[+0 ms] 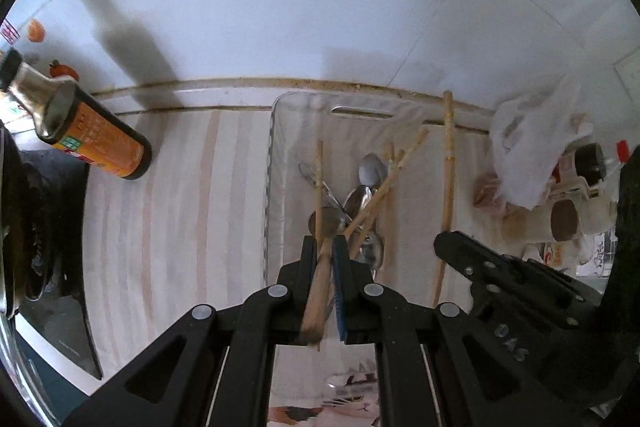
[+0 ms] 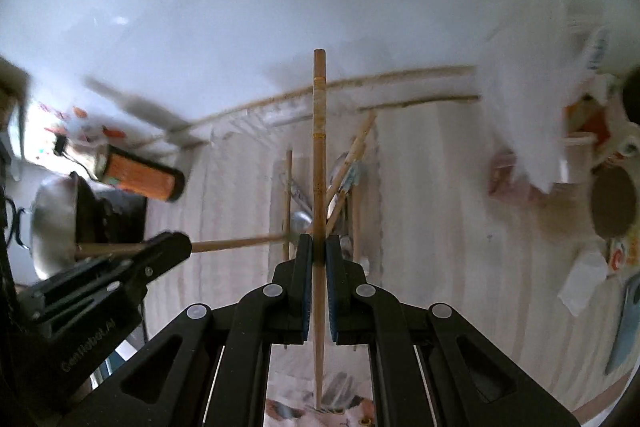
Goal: Organize utensils
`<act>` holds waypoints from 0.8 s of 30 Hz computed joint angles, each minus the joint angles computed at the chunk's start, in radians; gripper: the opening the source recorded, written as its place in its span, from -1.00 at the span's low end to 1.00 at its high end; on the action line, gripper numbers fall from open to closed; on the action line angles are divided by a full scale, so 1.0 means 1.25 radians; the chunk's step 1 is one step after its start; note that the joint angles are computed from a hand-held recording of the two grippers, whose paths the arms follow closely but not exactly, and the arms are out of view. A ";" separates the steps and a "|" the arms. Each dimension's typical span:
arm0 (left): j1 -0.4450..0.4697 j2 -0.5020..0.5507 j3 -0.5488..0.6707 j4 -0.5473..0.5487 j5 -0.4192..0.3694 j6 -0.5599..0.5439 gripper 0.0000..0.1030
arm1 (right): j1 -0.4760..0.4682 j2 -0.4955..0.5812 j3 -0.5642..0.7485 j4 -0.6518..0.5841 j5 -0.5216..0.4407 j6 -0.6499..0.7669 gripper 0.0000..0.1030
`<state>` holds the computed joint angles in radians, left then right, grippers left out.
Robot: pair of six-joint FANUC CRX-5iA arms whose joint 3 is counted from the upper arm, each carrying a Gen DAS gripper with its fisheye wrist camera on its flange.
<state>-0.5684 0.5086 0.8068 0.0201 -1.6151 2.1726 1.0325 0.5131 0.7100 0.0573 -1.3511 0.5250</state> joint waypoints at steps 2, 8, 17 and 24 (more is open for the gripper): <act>0.007 -0.007 -0.023 0.016 0.008 -0.001 -0.88 | -0.006 0.027 0.031 -0.017 -0.023 0.012 -0.86; 0.008 0.003 -0.024 0.033 0.013 -0.020 -0.88 | -0.015 0.058 0.063 -0.051 -0.052 0.036 -0.81; -0.009 0.025 0.061 0.001 -0.011 -0.088 -1.00 | -0.003 -0.001 -0.017 -0.001 -0.018 -0.022 -0.46; -0.022 -0.021 0.049 -0.043 -0.029 -0.106 -0.96 | 0.012 -0.033 -0.050 0.025 -0.011 -0.029 -0.47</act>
<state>-0.5955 0.4825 0.8683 -0.0335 -1.6508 2.0399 1.0480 0.4715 0.6478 0.0888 -1.3653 0.4887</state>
